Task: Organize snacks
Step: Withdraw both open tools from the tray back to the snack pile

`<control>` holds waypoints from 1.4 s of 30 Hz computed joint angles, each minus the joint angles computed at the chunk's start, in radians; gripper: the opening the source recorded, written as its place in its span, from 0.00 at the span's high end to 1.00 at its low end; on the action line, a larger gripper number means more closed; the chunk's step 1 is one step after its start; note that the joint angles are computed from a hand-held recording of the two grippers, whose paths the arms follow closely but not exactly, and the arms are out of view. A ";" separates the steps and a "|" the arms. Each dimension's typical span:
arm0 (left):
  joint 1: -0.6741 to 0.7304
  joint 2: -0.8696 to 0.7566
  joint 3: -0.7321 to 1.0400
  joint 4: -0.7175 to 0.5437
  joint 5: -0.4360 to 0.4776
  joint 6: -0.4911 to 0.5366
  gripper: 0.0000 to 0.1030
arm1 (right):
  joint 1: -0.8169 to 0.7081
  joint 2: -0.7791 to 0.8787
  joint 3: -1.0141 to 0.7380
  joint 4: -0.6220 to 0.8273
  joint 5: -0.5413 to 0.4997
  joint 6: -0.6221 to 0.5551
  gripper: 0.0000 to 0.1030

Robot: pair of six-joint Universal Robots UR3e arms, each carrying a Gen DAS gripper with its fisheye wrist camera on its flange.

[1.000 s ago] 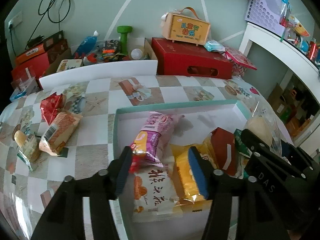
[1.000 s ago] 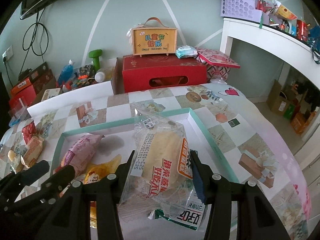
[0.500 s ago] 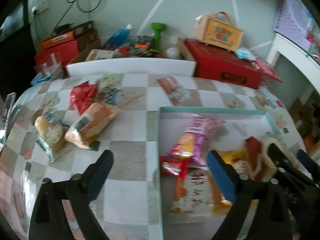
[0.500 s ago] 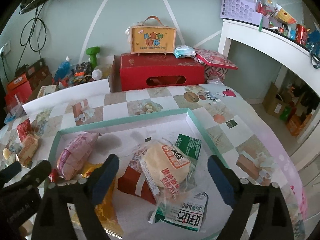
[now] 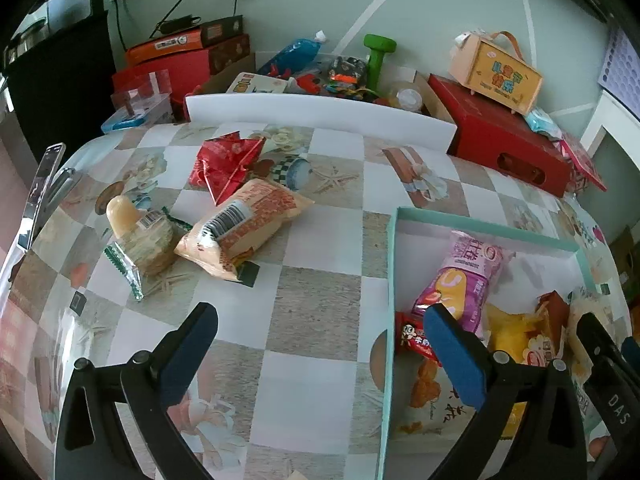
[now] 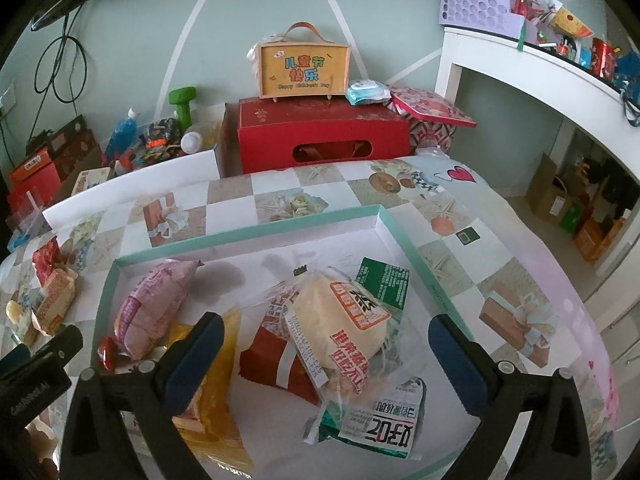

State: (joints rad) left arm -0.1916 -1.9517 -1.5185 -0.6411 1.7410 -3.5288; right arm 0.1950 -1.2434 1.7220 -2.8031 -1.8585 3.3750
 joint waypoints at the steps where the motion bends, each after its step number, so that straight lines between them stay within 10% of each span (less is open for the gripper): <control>1: 0.003 0.004 -0.004 0.003 -0.002 0.001 0.01 | 0.000 0.000 0.000 -0.001 0.001 -0.001 0.00; 42: 0.531 0.458 -0.519 0.062 -0.100 0.107 0.01 | 0.362 0.339 -0.474 0.064 0.039 0.013 0.00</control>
